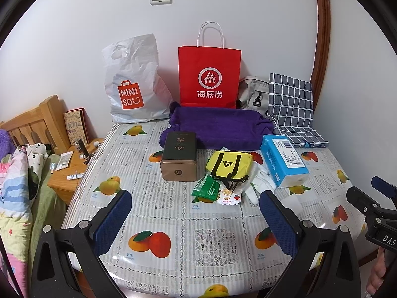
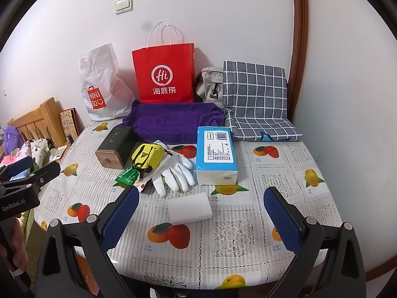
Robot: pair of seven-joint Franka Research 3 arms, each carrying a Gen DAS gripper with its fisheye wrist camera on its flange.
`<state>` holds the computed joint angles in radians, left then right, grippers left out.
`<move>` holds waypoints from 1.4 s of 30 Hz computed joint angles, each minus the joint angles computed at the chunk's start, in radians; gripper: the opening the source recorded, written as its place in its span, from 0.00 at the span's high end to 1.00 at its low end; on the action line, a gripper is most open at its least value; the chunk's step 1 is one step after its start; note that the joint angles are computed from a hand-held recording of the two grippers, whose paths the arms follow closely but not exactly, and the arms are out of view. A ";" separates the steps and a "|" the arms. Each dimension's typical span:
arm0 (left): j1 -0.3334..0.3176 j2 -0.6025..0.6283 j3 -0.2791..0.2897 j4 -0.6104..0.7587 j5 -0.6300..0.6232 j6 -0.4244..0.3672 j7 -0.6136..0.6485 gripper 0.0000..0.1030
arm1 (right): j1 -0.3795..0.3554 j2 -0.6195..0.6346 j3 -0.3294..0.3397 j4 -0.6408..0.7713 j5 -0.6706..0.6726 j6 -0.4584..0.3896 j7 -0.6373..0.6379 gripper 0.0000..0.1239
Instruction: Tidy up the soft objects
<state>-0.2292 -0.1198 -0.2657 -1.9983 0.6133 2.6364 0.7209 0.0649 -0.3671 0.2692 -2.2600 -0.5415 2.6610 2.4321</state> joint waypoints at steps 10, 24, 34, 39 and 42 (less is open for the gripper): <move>0.000 0.000 0.001 -0.001 -0.005 0.002 0.005 0.00 | -0.004 -0.009 0.002 -0.010 -0.001 0.012 0.008 0.20; -0.006 0.010 -0.003 0.002 0.011 -0.001 -0.025 0.00 | -0.015 -0.002 0.008 -0.011 0.002 0.037 -0.007 0.20; -0.010 0.091 0.020 0.075 -0.047 -0.035 0.034 0.00 | 0.001 0.073 -0.039 -0.002 0.041 0.098 -0.063 0.20; -0.016 0.151 0.031 0.108 -0.097 -0.051 0.089 0.00 | 0.024 0.130 -0.082 -0.013 0.106 0.136 -0.135 0.18; -0.016 0.179 0.039 0.110 -0.139 -0.037 0.108 0.01 | 0.050 0.174 -0.113 -0.015 0.171 0.146 -0.196 0.18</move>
